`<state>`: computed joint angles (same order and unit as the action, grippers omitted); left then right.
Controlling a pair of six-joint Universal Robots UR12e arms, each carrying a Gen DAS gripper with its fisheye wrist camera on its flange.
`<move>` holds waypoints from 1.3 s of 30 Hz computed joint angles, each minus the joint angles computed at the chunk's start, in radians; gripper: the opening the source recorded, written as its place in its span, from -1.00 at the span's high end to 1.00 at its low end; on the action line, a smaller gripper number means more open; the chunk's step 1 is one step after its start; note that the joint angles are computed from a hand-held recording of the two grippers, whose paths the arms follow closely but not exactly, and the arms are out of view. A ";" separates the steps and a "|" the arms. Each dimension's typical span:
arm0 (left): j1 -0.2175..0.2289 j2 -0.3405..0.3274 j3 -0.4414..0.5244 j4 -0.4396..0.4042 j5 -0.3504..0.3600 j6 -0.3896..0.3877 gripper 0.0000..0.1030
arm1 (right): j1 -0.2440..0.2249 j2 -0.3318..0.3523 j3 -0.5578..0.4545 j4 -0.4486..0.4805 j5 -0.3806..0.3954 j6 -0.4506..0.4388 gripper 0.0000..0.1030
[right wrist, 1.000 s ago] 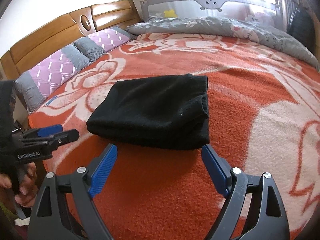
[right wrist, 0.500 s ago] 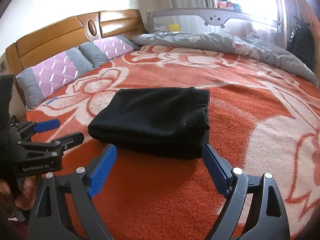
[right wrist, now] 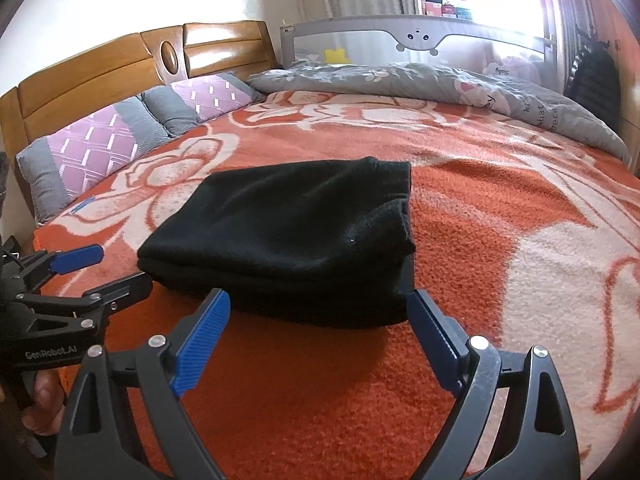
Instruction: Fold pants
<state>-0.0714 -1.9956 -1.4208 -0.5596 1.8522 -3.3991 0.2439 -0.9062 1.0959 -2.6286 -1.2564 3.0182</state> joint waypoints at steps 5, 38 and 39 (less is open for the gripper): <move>0.002 -0.008 0.009 -0.007 -0.004 0.001 -0.73 | 0.003 0.009 -0.009 0.012 -0.001 -0.009 -0.76; 0.008 -0.015 0.019 0.007 0.013 -0.028 -0.76 | 0.009 0.016 -0.017 -0.006 0.009 -0.042 -0.76; 0.008 -0.014 0.018 0.005 0.013 -0.029 -0.76 | 0.009 0.015 -0.016 -0.007 0.009 -0.043 -0.76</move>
